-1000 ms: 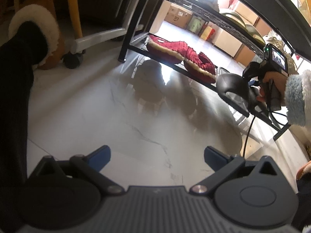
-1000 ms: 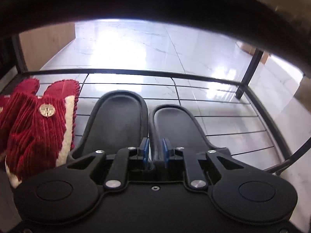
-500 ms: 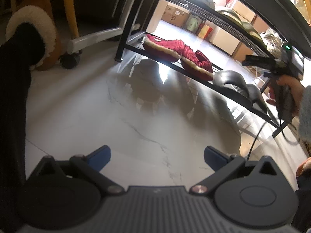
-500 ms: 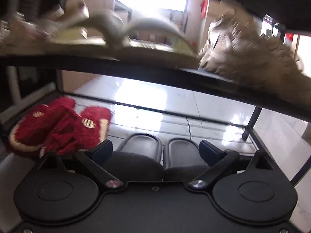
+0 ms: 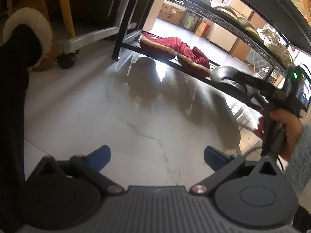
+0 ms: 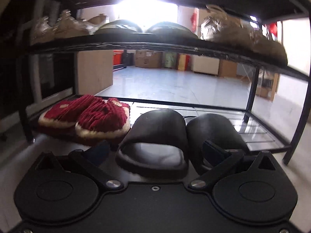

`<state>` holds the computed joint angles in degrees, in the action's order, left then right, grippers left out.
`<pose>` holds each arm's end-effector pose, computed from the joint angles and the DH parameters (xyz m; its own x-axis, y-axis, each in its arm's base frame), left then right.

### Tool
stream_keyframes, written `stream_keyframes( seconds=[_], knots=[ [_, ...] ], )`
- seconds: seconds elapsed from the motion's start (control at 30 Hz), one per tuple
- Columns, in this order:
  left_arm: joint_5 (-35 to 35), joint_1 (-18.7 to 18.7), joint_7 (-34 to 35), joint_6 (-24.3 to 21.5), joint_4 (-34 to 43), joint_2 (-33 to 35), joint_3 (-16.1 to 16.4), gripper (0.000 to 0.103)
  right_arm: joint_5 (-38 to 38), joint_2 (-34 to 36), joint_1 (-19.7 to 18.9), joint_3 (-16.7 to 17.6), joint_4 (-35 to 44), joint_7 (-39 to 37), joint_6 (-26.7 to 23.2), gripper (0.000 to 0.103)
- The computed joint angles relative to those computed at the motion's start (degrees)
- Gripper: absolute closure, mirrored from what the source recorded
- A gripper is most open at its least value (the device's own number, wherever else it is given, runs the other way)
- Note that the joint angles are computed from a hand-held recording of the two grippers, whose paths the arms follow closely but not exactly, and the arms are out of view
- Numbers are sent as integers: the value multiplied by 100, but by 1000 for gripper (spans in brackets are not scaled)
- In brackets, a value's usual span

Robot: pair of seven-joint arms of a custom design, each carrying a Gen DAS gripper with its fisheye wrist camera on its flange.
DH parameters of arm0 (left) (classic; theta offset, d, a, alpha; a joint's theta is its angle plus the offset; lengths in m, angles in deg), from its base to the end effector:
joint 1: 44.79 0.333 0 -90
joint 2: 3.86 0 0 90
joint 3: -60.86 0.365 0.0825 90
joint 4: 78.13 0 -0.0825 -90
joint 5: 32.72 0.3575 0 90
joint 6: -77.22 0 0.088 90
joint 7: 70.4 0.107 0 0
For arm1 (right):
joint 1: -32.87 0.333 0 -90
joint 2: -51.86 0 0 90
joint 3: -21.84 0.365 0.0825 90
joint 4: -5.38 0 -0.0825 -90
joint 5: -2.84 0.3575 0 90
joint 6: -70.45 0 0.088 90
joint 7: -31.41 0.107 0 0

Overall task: Organize scattered shoes
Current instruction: 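Lower the slides onto the bottom shelf beside the red knit slippers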

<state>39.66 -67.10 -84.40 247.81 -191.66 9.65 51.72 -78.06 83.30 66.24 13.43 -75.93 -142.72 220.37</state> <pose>0.4889 -0.3675 0.4677 -0.0526 -0.9345 0.3520 -0.6939 -0.2193 -0.6859 0.6570 0.3613 0.4911 -0.1270 -0.9913 0.0352 -0.3665 0.0140 -0.9303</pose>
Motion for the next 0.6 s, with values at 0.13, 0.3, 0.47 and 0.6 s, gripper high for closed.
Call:
stream_keyframes(
  seconds=[0.13,0.3,0.47,0.6],
  knots=[
    [-100,17,66,11,-10,11,-8,1,665,347,-205,93,420,-353,100,0],
    [-153,19,67,58,-24,13,11,1,970,550,-78,-106,486,-475,63,0],
    [-204,14,103,70,-30,17,19,0,1071,672,-49,-212,533,-538,138,0],
    [-259,14,176,77,-31,24,12,0,1131,733,-49,-251,571,-712,193,0]
  ],
)
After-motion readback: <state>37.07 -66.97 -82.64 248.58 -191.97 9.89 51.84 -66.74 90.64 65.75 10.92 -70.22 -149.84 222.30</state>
